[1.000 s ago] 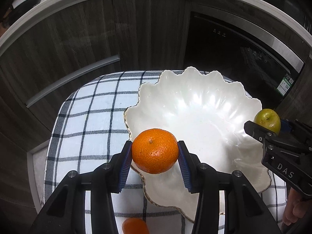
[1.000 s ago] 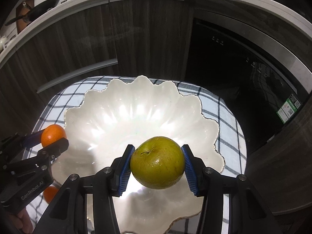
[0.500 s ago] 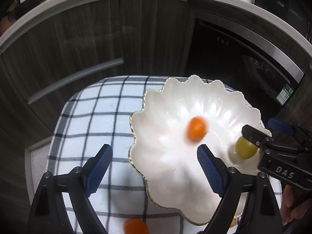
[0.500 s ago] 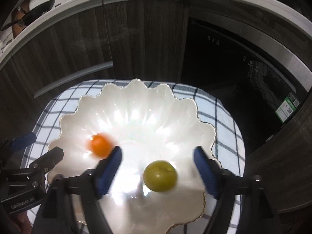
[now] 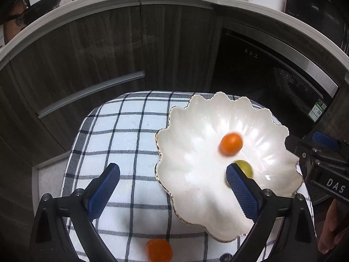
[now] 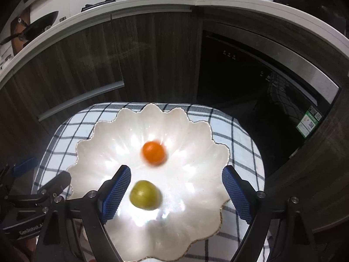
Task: Organize fruits
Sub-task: 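Withdraw both open tools from the bowl back over the fruits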
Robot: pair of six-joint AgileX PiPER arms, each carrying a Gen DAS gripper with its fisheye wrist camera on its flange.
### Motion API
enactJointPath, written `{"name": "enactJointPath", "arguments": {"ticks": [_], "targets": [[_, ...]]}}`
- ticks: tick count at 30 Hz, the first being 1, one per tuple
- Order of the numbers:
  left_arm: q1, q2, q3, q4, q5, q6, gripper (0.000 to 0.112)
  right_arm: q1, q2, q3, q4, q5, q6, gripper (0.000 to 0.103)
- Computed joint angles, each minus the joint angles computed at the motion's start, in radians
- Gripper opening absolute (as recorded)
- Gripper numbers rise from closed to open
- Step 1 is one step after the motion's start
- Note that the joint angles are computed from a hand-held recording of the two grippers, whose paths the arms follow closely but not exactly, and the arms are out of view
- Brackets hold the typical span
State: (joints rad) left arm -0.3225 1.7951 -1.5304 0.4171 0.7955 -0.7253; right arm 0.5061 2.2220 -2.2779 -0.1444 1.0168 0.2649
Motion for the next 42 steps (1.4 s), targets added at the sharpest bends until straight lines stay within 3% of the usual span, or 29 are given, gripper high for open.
{"name": "enactJointPath", "arguments": {"ticks": [20,42], "targets": [[-0.043,-0.177,0.141,0.064,0.005,-0.034,0.100,0.043,-0.226,0.285,-0.095,-0.092,0.102,0.086],[-0.059,-0.352,0.286,0.036,0.059,0.007,0.100,0.164,-0.378,0.464,-0.195,-0.106,0.234,0.086]]}}
